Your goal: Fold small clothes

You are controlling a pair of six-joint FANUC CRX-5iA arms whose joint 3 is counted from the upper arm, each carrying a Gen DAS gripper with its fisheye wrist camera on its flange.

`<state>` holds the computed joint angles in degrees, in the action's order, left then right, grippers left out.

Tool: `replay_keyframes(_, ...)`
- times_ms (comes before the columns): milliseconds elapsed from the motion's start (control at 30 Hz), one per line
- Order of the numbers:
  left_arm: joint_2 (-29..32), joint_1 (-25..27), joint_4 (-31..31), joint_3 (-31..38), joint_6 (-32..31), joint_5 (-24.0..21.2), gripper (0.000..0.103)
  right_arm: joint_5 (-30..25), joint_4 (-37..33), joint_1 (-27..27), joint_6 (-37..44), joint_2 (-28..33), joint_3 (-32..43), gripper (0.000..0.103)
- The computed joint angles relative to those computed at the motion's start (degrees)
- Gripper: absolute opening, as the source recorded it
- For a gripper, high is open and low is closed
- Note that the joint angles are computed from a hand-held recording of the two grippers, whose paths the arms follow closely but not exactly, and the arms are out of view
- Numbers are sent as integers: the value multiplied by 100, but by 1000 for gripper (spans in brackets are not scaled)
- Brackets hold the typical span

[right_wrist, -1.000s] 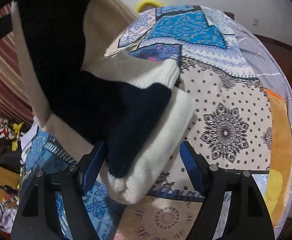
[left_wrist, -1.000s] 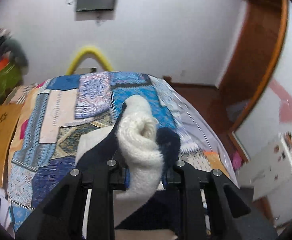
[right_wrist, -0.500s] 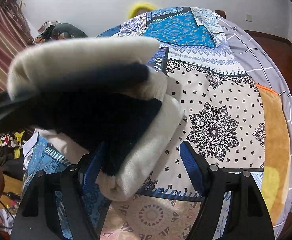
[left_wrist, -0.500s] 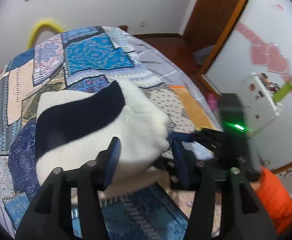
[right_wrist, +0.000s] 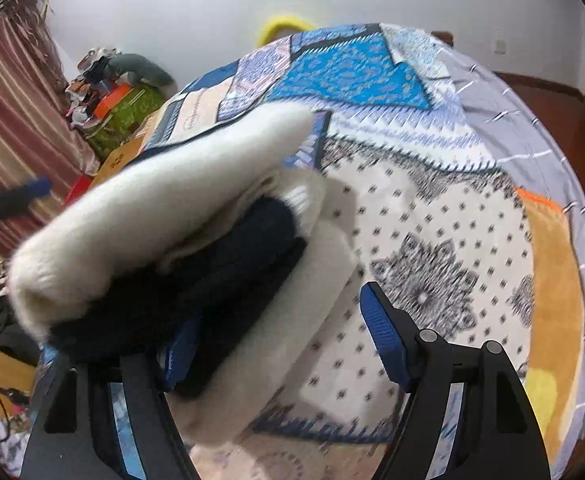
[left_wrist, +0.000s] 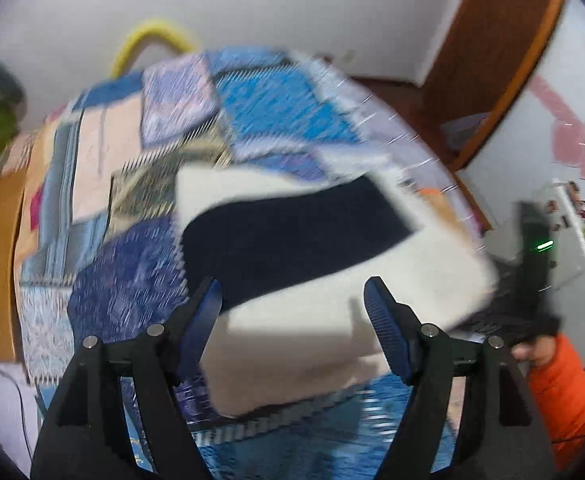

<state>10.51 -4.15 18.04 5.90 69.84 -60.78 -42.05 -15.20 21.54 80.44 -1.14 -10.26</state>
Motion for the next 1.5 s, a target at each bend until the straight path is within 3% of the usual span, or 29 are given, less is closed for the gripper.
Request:
replay_keyframes(100, 297, 151, 10, 31, 96, -301, 74, 129, -110, -144, 70, 128, 73, 73)
replay_keyframes(267, 271, 289, 200, -356, -100, -143, 83, 329, -33, -279, -44, 382, 186, 73)
replay_keyframes(433, 241, 421, 560, -610, -293, -118, 85, 624, 835, -225, -850, 527, 124, 73)
replay_keyframes(533, 151, 354, 466, -657, -353, -17, 85, 831, 1567, -206, -1632, 412, -46, 73)
replay_keyframes(600, 115, 304, 374, -650, -343, 51, 85, 818, 1665, -233, -1696, 254, -34, 73)
replay_keyframes(1000, -412, 108, 61, -653, -778, 721, 84, 201, 226, 128, 156, -412, 563, 73)
replay_keyframes(1133, -358, 176, 359, -586, -978, 823, 84, 239, 421, 395, 74, -321, 533, 73)
replay_keyframes(1367, 305, 245, 318, -158, -764, 433, 84, -251, 857, 573, -498, 96, 469, 73)
replay_keyframes(1433, 543, 328, 446, -89, -664, 205, 85, -478, 538, 412, -526, 195, 491, 73)
replay_keyframes(1500, 717, 486, 982, -224, -732, 20, 90, -625, 137, 219, -384, 249, 530, 79)
